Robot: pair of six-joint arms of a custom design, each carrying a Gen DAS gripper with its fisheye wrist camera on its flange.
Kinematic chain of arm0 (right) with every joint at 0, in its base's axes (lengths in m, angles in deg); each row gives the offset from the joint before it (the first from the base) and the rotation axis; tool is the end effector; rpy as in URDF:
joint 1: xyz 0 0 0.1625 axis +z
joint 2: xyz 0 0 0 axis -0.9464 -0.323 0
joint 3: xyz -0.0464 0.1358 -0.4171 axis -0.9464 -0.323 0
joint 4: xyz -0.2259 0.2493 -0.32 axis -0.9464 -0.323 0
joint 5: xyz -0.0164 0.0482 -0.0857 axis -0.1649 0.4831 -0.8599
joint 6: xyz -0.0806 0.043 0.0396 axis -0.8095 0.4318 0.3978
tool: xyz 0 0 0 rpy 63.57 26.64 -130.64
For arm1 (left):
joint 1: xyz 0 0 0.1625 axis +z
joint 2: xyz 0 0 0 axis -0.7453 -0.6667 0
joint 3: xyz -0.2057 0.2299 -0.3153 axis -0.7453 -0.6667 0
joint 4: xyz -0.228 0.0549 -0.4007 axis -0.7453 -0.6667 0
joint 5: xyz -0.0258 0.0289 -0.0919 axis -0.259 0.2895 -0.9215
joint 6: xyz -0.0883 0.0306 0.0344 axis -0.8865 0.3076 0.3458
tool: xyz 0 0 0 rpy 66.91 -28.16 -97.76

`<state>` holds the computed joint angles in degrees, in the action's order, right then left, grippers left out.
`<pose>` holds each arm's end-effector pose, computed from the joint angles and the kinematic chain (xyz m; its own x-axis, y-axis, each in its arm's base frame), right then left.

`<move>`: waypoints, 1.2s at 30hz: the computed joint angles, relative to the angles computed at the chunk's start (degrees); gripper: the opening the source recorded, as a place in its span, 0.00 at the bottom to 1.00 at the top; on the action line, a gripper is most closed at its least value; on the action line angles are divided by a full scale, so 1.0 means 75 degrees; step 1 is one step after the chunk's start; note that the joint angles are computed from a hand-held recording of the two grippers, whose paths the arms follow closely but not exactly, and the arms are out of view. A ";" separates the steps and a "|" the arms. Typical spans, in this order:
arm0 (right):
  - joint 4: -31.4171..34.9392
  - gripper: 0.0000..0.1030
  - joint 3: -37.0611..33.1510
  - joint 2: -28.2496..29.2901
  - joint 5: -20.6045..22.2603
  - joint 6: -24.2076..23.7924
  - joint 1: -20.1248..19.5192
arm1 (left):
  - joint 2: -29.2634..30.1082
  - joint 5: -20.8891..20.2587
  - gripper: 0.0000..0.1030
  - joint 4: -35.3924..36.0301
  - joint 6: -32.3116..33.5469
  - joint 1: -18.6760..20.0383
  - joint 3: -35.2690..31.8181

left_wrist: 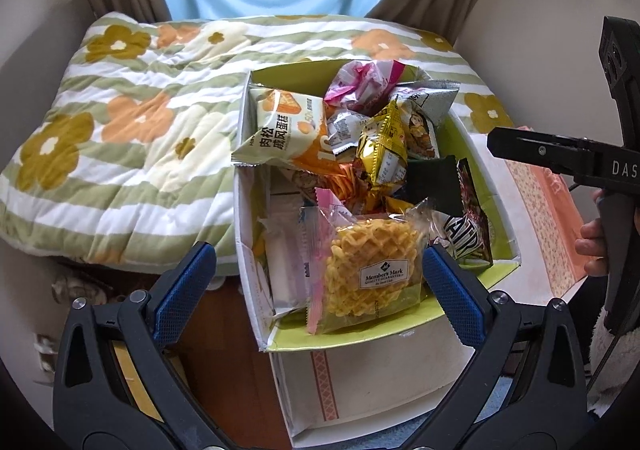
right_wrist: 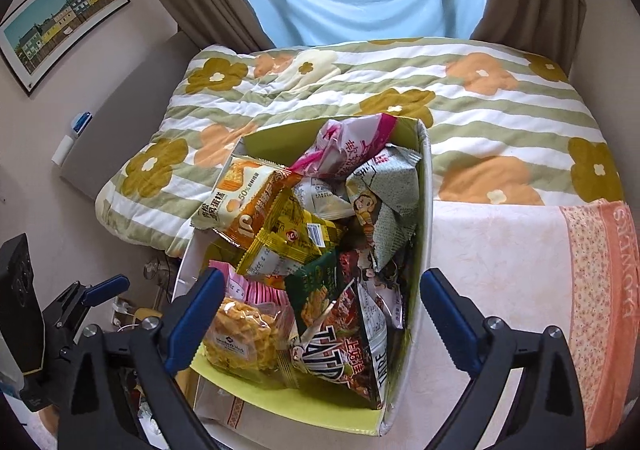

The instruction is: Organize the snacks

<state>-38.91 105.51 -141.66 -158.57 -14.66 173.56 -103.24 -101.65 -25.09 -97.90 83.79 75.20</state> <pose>0.2528 -0.6674 0.4381 -0.7882 -0.4904 0.3718 -0.5684 0.8117 -0.1343 -0.4273 -0.5654 0.1874 -0.7757 -0.1343 -0.6166 0.2550 0.8271 -0.5009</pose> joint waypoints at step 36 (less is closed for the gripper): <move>-0.2560 0.99 0.2281 -0.4306 0.0189 -0.2368 -0.0498 | 0.2065 0.2243 0.99 0.6568 -0.7118 -0.3115 -0.2580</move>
<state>-58.11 122.62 -173.96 -157.16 -32.42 169.83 -87.75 -84.82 24.17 -151.28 60.43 55.85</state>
